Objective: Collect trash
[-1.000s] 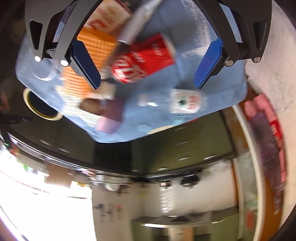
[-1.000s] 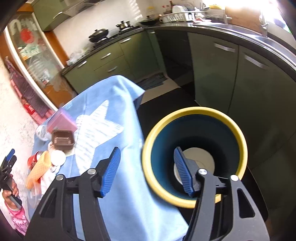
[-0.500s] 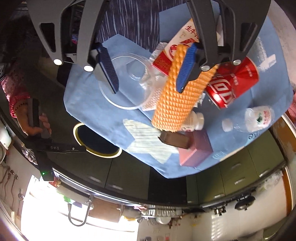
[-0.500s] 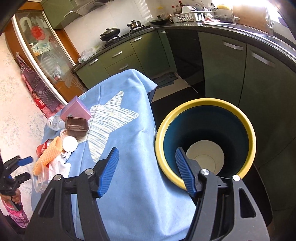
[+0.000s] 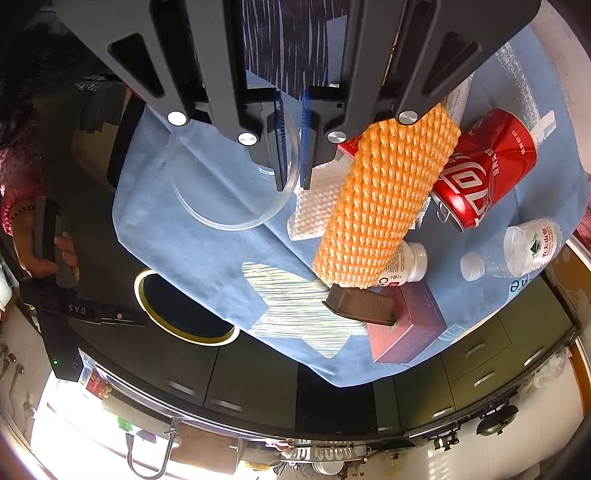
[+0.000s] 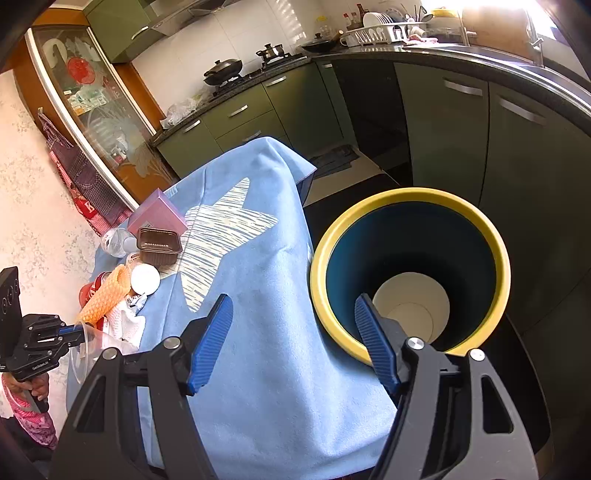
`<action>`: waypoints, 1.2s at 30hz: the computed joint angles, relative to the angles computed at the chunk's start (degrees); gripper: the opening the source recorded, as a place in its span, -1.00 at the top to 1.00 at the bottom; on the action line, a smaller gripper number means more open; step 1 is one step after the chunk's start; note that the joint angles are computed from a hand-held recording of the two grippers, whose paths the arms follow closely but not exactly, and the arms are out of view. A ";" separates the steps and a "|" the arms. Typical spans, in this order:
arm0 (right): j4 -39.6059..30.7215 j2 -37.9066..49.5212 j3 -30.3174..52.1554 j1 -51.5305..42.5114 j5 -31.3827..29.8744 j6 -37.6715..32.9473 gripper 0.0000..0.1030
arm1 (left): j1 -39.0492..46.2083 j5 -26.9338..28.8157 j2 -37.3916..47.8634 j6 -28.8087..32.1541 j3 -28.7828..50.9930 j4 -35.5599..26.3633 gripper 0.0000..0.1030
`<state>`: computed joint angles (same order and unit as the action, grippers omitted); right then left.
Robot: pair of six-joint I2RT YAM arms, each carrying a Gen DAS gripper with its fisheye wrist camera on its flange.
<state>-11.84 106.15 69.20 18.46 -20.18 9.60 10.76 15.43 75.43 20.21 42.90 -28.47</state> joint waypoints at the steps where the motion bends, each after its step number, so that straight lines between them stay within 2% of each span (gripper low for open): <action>1: 0.08 -0.03 -0.12 -0.19 -0.16 -0.03 -0.27 | -0.43 -0.20 -0.81 0.19 -0.13 -0.11 0.85; 8: 2.46 -3.22 -3.42 -2.08 1.24 -0.02 -0.27 | -6.52 0.03 -3.36 -3.32 2.90 0.06 0.85; 12: 4.92 -7.22 -7.44 -4.80 2.05 -0.18 -0.30 | -14.52 -1.45 1.07 -8.30 8.48 2.65 0.85; 15: 6.60 -9.99 -10.52 -6.96 2.41 -0.27 -0.32 | -20.90 -3.33 8.10 -11.72 14.54 5.04 0.85; 20: 8.33 -12.78 -14.87 -11.99 1.46 -0.90 -0.33 | -29.29 -7.38 24.80 -15.62 29.18 7.56 0.85; 26: 9.62 -12.78 -17.12 -16.32 -1.10 -0.86 -0.33 | -33.74 -9.55 45.92 -19.26 50.31 3.74 0.84; 27: 9.86 -12.45 -17.21 -16.77 -1.56 -0.73 -0.34 | -34.16 -10.01 48.23 -19.44 52.54 3.82 0.78; 29: 10.07 -12.14 -17.40 -17.24 -2.10 -0.48 -0.37 | -34.45 -10.61 51.35 -20.84 55.78 3.59 0.54; 30: 10.23 -11.94 -17.41 -17.32 -2.39 -0.29 -0.37 | -34.27 -9.99 52.01 -22.02 56.60 3.45 0.33; 31: 10.47 -11.65 -17.35 -17.30 -2.62 -0.24 -0.38 | -34.02 -9.06 51.51 -22.70 56.08 3.98 0.19; 33: 10.61 -11.24 -17.14 -17.23 -2.65 -0.41 -0.38 | -33.58 -8.48 48.95 -22.72 52.86 6.04 0.14; 36: 11.00 -10.66 -16.93 -16.47 -2.49 -0.11 -0.38 | -32.33 -8.18 41.10 -22.40 43.99 10.86 0.09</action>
<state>-0.84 95.49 52.27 2.00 -22.67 9.49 -21.56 7.25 116.53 -2.19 86.88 -17.61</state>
